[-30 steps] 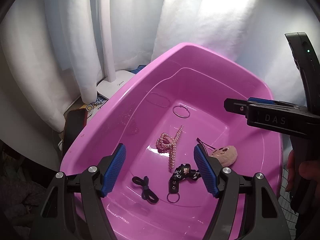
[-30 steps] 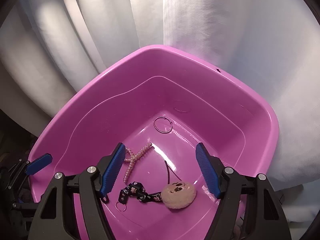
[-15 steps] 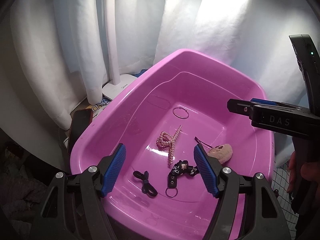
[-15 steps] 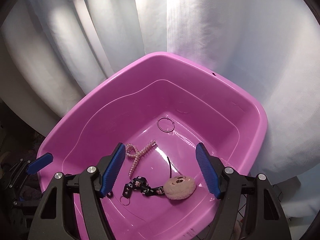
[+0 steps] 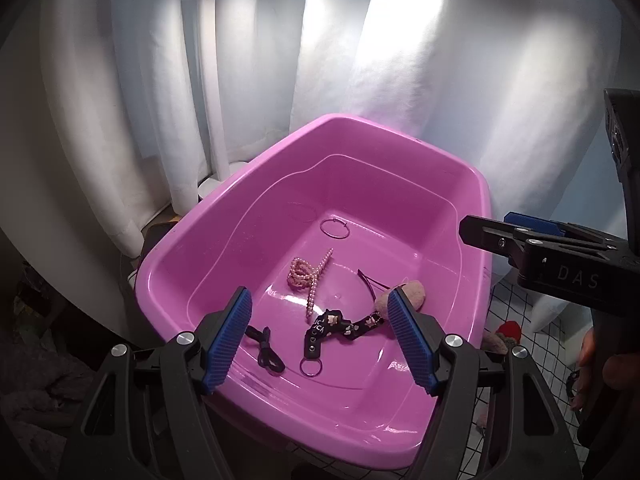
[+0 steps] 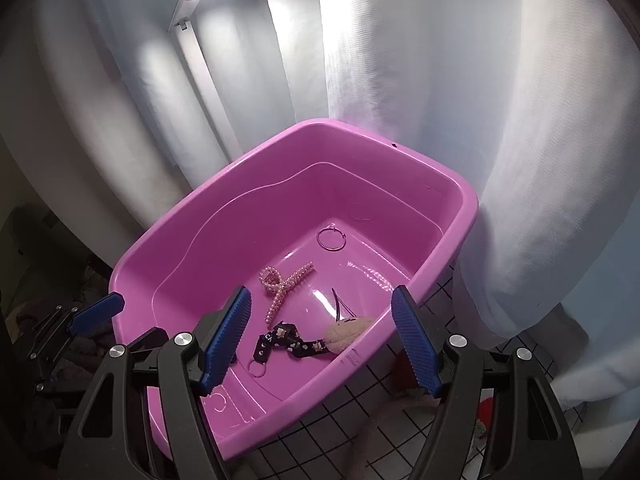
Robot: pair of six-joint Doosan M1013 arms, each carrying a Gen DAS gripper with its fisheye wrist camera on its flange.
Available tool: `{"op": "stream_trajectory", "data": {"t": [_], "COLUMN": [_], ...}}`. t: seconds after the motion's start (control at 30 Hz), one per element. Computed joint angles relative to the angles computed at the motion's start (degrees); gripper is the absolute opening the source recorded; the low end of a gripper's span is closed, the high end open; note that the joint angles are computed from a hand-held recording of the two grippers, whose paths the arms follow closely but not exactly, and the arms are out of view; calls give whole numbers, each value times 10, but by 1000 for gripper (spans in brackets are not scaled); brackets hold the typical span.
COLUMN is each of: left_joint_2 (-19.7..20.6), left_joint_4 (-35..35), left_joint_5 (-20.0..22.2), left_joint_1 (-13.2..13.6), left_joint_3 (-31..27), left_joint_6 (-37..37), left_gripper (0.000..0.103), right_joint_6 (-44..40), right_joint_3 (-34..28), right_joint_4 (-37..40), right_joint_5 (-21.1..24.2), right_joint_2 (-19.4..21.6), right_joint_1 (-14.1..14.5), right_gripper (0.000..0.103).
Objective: Organize jewelry
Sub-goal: 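Withdraw both open tools from the tub back toward the table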
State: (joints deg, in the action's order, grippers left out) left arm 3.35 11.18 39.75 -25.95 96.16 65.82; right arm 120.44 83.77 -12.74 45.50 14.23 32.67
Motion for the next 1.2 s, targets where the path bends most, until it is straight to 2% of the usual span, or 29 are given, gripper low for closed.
{"op": "stream_trajectory", "data": {"t": [0.43,0.7,0.83,1.03,1.2], "left_joint_2": [-27,-36,-37,-29,-26], "left_joint_4": [42,38,54,28,26], "left_joint_5": [-13,-20,-17,-4,-9], "left_joint_1": [-77,-121,-146,-171,-198], "left_joint_3": [18,37,49,68,94], "left_joint_6": [-34,-43,-60,-57,-76], "left_gripper": [75,89,96,96,96], "right_joint_6": [111,235,295,380,421], "right_joint_3": [132,253,311,378,416], "right_joint_4": [-53,-106,-129,-143,-158], "right_joint_5": [-36,-50,-33,8,17], "right_joint_2": [-116,-206,-253,-312,-342], "right_joint_1": [-3,3,10,19,22], "right_gripper": [70,71,71,71,71]}}
